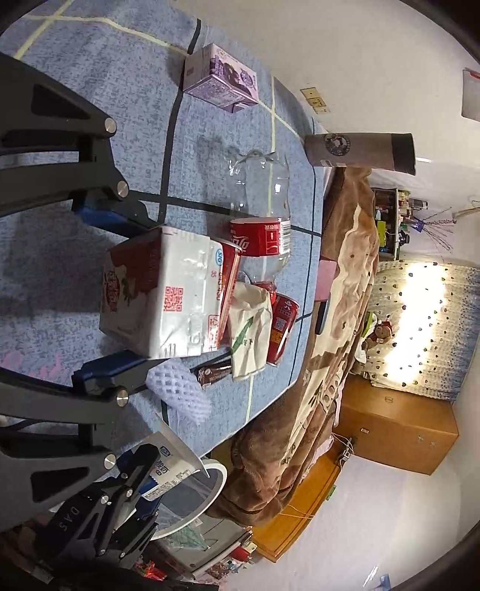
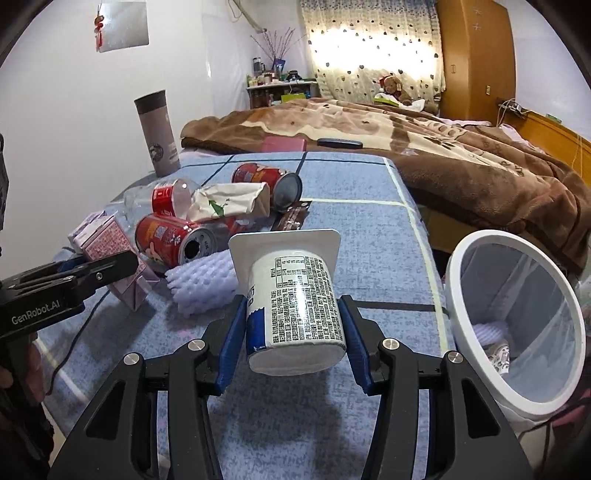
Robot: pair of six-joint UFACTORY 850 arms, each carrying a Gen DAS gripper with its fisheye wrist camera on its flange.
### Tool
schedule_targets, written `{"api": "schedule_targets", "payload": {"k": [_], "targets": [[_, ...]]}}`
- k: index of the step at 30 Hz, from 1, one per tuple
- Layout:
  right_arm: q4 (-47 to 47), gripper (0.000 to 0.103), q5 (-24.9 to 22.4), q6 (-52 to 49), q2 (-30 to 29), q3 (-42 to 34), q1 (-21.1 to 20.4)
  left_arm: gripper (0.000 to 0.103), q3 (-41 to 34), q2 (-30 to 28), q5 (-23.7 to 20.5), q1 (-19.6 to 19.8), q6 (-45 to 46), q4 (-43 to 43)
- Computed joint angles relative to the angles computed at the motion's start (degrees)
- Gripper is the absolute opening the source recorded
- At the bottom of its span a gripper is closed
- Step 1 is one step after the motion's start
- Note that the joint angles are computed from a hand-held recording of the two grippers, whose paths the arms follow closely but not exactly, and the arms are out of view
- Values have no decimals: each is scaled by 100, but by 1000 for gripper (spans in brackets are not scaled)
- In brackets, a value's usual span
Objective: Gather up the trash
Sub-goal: 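Carry the juice carton and yogurt cup over the bin with both tools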
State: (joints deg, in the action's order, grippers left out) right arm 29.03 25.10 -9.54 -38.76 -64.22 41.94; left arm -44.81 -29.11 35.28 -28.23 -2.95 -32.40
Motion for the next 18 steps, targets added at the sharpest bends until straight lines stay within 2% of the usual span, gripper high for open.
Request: {"api": "schedule_targets", "payload": {"k": [10,18], "targets": [[-529,51,195,680,182,239,-87,58,60,185,129,-203,336,-354],[-555,51,501,874,415,535,-183,58,-98,212,48,-361,586,-388]]}}
